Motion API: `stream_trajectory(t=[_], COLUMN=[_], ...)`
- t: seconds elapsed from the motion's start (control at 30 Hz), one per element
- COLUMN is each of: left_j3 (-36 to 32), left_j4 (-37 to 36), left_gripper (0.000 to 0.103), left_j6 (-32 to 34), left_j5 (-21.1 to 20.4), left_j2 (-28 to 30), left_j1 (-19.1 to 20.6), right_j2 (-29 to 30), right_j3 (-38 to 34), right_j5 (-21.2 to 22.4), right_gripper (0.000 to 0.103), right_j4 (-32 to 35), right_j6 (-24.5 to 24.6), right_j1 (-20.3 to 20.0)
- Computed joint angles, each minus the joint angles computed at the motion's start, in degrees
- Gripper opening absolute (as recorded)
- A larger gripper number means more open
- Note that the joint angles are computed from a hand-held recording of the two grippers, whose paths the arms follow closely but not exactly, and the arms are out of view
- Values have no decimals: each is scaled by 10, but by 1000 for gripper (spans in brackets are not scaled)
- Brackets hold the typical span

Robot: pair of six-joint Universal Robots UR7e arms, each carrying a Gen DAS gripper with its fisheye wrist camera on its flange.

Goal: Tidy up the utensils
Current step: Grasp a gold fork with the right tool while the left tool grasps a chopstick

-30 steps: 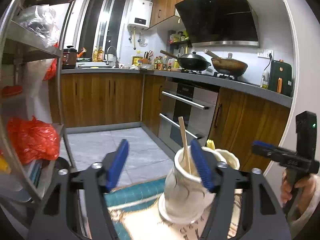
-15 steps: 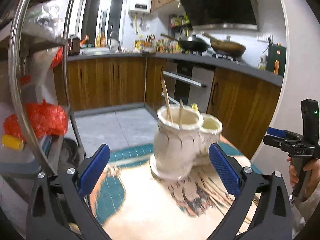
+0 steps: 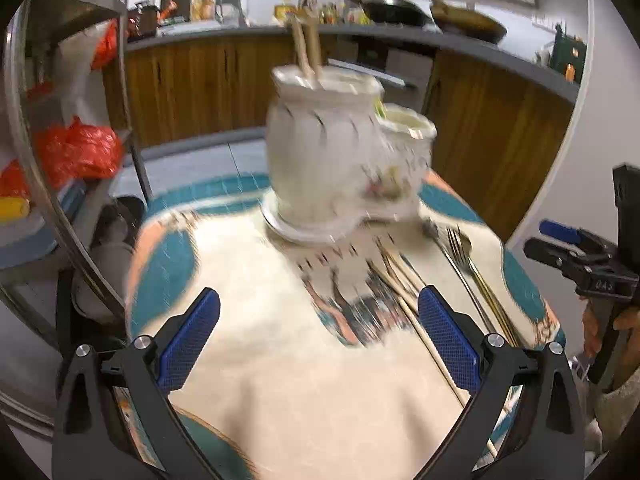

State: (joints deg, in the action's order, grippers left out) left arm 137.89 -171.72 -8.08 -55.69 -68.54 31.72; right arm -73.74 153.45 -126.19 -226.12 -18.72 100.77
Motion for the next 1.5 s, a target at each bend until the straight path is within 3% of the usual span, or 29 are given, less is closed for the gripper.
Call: stream_trajectory(t=[0.13,0.43,0.6,0.67,0.83,0.97,1.03,1.13,1.2,1.5], left_j3=[0,4,-2,0,0,0,-2,-5,-12,-30], left_j4=[27,56,84,87,102,114,116,120,124,153], left_gripper=[97,96,78,71,57,33,27,10,7,4], left_j6=[-32,-63,-65,-68,-64,-57,-50,-40,-34,-9], left_j5=[-18,-8,-51,-63,-69,-56,-54,-51,-59,-51], left_j2=[20,49,51,50,56,60,60,58,56,38], left_j1=[-4,-23,-26,-28,-42,-58,-56,-49,-37,-6], right_j2=[8,28,15,6,18,21,25,29,26,-17], right_j3=[1,-10,-18,-22,-34,-42,-45,-47,-45,-26], right_j5=[4,2,23,39,37,42,42,43,54,77], right_gripper=[97,94,67,60,36,27,25,19,11,1], right_j4=[5,34,90,118,136,145,147,143,139,139], right_j6=[4,8,30,41,49,51,54,58,63,56], right_j1=[-8,-8,-18,-24,-24,-30,-33,-40,-48,-46])
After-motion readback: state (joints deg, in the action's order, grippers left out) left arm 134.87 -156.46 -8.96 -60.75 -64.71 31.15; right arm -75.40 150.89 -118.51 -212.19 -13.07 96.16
